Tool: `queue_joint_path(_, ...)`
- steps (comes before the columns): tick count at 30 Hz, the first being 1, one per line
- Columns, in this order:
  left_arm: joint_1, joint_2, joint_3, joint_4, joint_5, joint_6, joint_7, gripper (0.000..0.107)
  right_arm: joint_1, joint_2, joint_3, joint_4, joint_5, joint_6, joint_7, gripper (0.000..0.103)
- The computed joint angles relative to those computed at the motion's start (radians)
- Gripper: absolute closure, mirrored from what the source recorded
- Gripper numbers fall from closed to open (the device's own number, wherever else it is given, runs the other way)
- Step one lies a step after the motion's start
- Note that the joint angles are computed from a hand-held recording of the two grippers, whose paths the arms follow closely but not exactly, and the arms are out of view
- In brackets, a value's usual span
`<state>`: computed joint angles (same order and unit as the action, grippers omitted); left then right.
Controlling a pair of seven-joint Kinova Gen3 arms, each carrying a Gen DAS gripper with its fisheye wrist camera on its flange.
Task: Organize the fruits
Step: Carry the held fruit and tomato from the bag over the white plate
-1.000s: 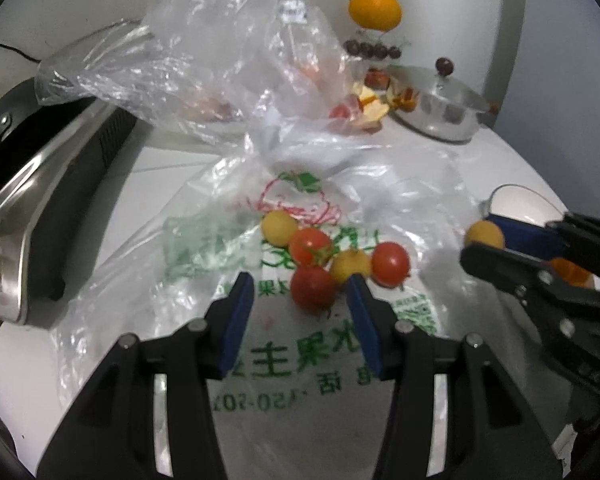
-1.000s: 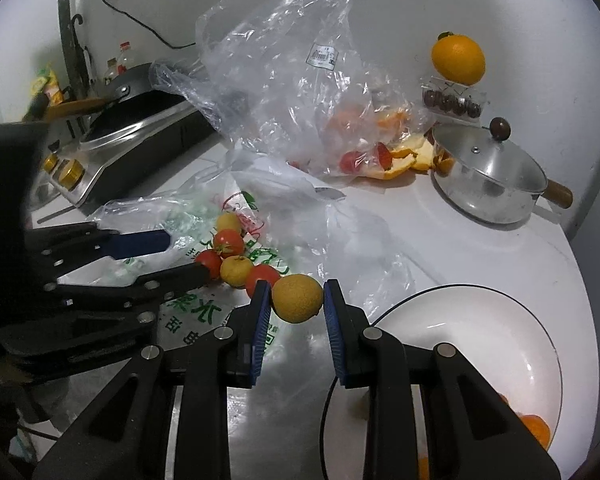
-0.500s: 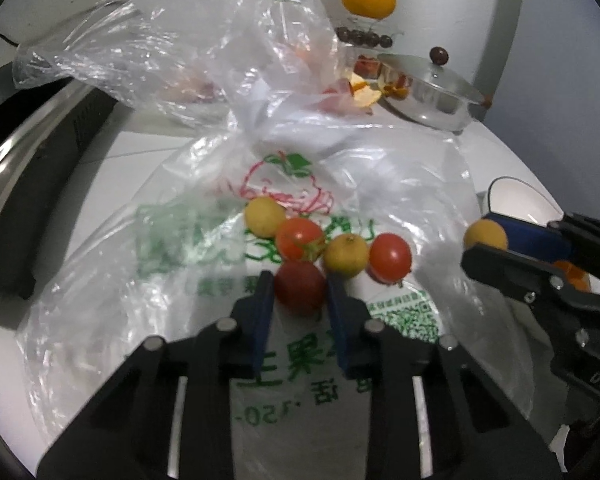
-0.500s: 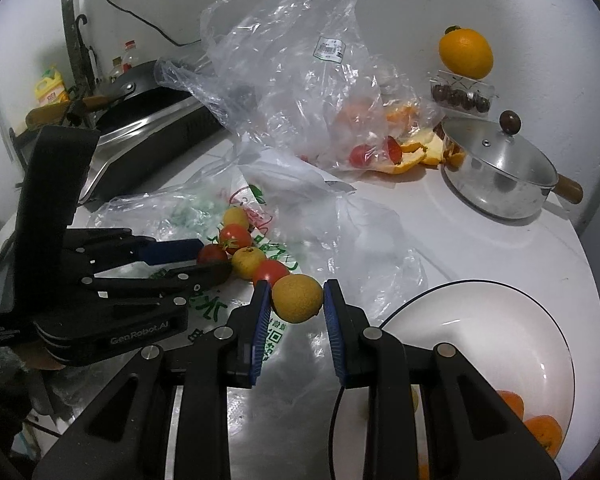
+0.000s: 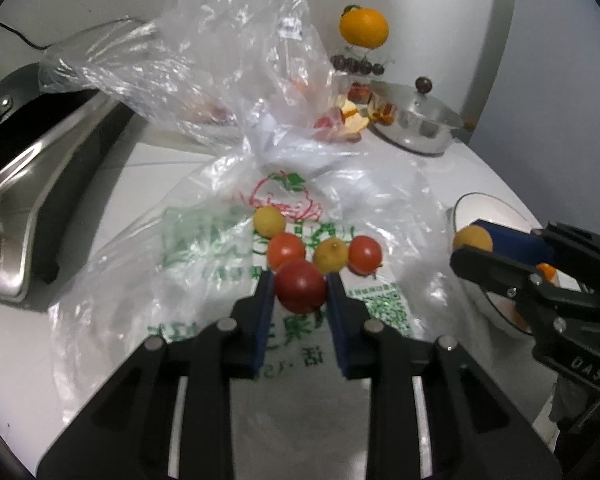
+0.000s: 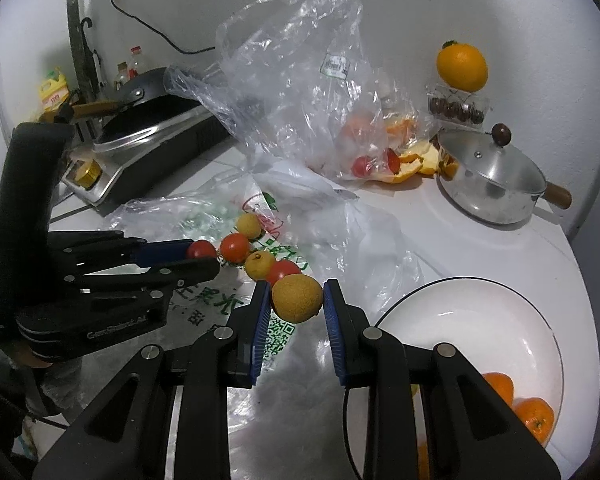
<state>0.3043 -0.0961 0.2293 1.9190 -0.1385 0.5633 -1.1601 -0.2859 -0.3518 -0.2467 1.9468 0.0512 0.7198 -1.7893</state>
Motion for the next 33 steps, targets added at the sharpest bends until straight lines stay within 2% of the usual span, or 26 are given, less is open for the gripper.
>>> queue_joint_path(20, -0.056, -0.214, 0.118, 0.03, -0.012, 0.048, 0.098, 0.08, 0.041, -0.177, -0.05, -0.034, 0.0, 0.099, -0.017, 0.074)
queue_joint_path(33, -0.084, -0.22, 0.228, -0.004, -0.038, 0.078, 0.162, 0.08, 0.061, -0.252, -0.012, -0.022, -0.037, 0.143, 0.033, 0.074)
